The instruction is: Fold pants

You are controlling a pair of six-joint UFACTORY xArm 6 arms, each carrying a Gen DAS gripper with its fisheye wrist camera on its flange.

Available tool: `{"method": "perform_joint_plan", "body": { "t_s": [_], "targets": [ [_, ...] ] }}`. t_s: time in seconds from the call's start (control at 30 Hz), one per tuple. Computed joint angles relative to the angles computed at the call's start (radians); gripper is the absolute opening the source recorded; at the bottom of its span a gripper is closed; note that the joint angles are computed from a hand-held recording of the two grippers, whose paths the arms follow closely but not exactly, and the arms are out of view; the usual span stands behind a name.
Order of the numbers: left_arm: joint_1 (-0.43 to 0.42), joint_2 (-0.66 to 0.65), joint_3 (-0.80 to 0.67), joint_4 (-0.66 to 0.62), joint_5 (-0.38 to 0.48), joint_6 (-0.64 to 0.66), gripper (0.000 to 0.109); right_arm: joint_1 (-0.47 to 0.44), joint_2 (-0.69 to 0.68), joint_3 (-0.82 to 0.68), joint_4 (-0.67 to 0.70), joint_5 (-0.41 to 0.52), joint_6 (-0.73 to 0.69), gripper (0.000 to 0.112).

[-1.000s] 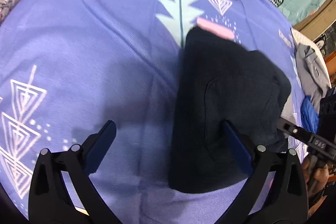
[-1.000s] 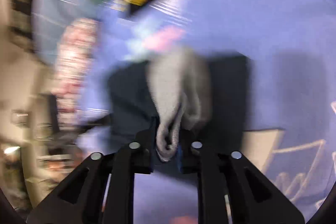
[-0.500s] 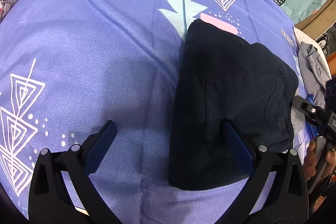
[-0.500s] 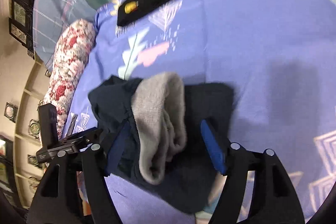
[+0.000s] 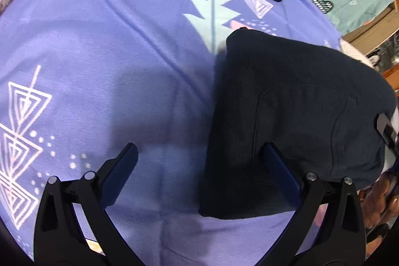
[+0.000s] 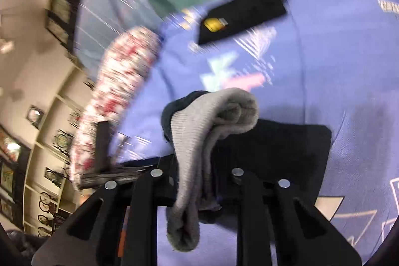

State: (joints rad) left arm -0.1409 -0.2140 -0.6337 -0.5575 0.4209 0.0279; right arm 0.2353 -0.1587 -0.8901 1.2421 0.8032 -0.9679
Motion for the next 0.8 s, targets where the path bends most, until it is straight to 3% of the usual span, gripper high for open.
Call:
{"method": "perform_joint_plan", "body": {
  "t_s": [0.07,0.13,0.2,0.3,0.37,0.47,0.57,0.63,0.67,0.8],
  "targets": [
    [-0.012,0.014,-0.008,-0.018,-0.005,0.024,0.101,-0.022,-0.046,0.05,0.007,-0.023,-0.008,0.021],
    [-0.029,0.045,-0.024,0.111,-0.012,-0.074,0.101,-0.004,-0.034,0.087,-0.086,-0.167,0.069,0.021],
    [-0.045,0.072,-0.032,0.176,-0.033,-0.126,0.101,-0.006,0.069,0.083,-0.203,-0.255,0.172,0.032],
    [-0.043,0.074,-0.049,0.245,-0.008,-0.183,0.101,-0.047,0.112,0.06,-0.138,-0.189,0.113,0.038],
    [-0.033,0.062,-0.056,0.274,0.016,-0.198,0.101,-0.055,0.083,0.051,-0.184,-0.178,0.146,0.047],
    [-0.015,0.019,-0.05,0.372,0.016,-0.263,0.101,-0.045,0.026,0.071,-0.174,-0.279,0.117,0.049],
    [-0.004,0.003,-0.066,0.355,-0.012,-0.269,0.101,-0.021,-0.011,0.078,-0.058,-0.395,0.008,0.049],
    [-0.01,0.027,-0.105,0.346,-0.013,-0.256,0.101,-0.018,-0.011,0.066,0.011,-0.363,-0.072,0.038],
    [-0.021,0.052,-0.135,0.33,-0.018,-0.236,0.101,-0.018,0.007,0.039,0.027,-0.299,-0.102,0.031],
    [-0.062,0.161,-0.244,0.241,-0.021,-0.144,0.101,0.012,0.113,-0.053,-0.06,-0.203,-0.033,0.028]
  ]
}}
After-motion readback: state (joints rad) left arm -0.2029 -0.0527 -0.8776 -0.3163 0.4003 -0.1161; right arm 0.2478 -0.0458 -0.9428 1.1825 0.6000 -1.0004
